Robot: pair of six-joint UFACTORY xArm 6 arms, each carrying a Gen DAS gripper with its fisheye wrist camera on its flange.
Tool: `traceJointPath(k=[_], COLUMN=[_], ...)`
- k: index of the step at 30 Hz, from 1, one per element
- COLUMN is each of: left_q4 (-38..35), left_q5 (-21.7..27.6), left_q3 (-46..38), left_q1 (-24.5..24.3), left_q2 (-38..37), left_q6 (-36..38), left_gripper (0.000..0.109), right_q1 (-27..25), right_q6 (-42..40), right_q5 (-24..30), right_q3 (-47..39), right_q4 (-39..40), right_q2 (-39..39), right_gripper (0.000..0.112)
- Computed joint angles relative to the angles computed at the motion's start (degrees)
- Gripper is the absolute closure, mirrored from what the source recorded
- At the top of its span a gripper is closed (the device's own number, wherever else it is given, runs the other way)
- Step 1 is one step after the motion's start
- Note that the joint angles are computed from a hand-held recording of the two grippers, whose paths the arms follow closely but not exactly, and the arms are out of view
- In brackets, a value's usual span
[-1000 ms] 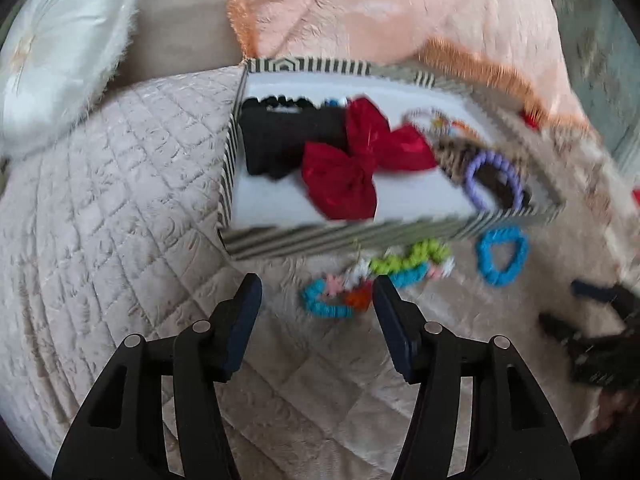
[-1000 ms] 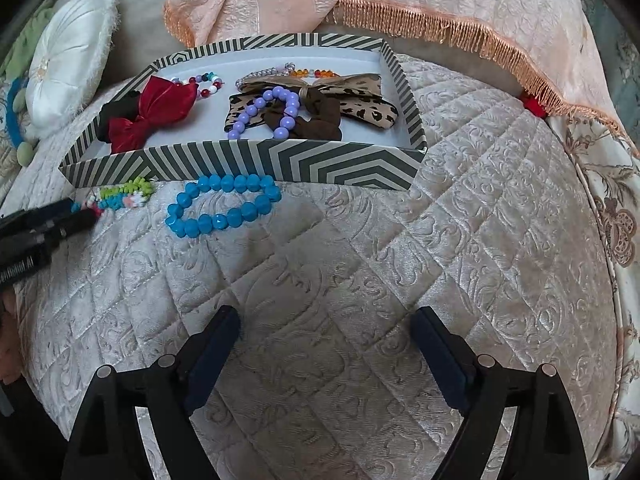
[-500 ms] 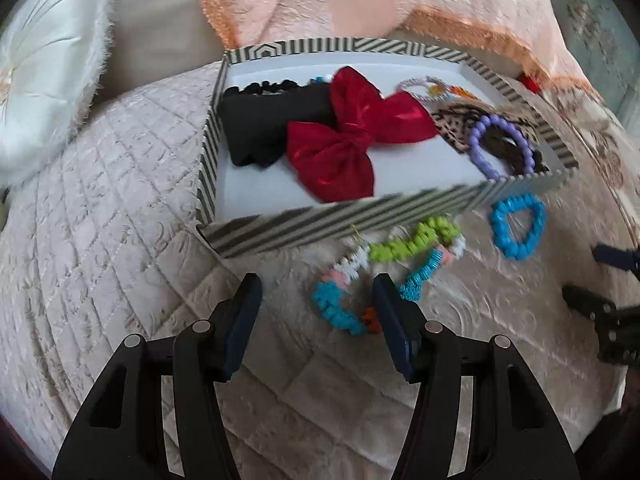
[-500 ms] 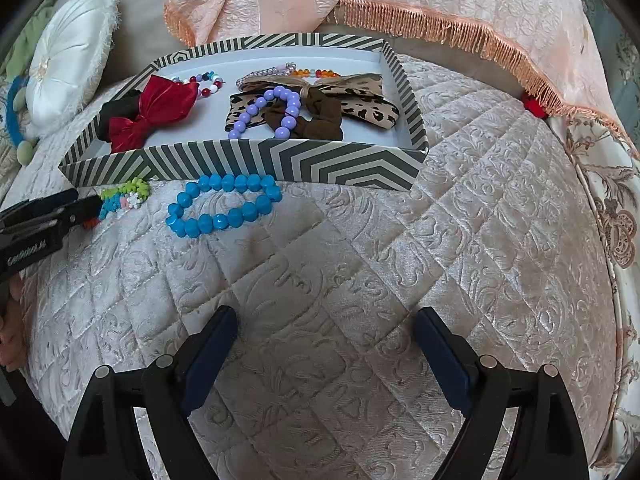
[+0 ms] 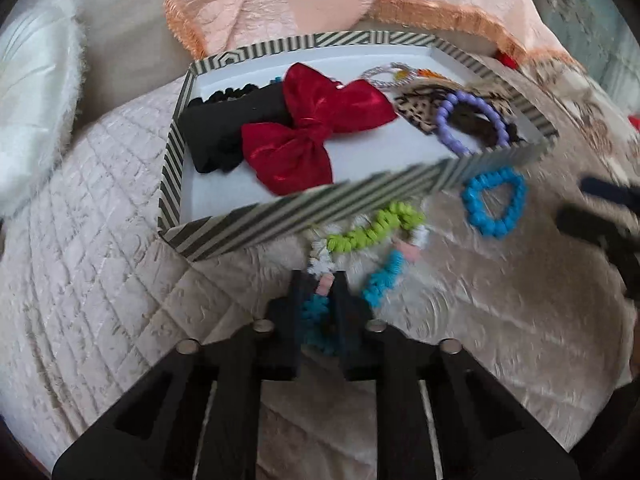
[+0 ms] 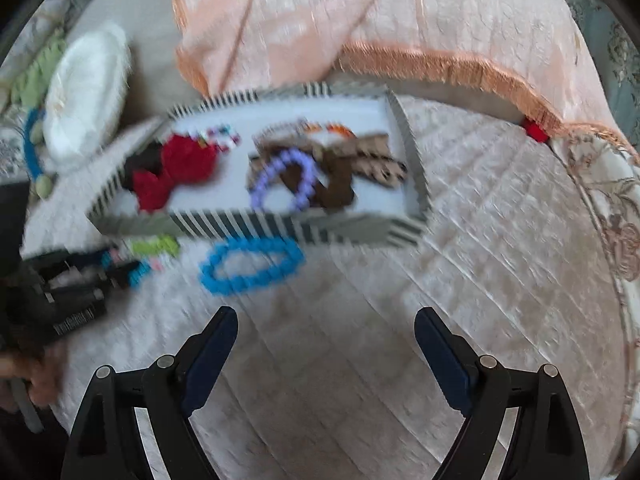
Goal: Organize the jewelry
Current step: 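Grasp the multicolour beaded strand with the left tool while the right grasps the blue bracelet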
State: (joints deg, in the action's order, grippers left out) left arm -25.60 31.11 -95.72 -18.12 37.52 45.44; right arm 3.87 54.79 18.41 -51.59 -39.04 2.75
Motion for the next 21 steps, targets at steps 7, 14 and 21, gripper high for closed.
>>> traceJointPath(k=[7,14,21], left_q4=[-5.19,-4.78,-7.02], left_q5=[9.16,10.46,8.76], left_q3=[-0.08,-1.31,-1.27], left_q1=[2.24,2.25,2.09], left_q2=[-2.05,-0.99,-0.29], left_q6=[1.78,-0.19,1.36], left_gripper=[0.098,0.097,0.096], right_q1=[-0.52,-0.31,0.76], right_q6=[-2.18,-5.17,-6.62], right_q5=[0.11,3.29,5.11], right_q3=[-7.58,-11.88,-11.64], right_q4=[0.98,2.15,1.48], right_q2=[8.65,12.78,12.25], right_gripper=[0.053,0.047,0.06])
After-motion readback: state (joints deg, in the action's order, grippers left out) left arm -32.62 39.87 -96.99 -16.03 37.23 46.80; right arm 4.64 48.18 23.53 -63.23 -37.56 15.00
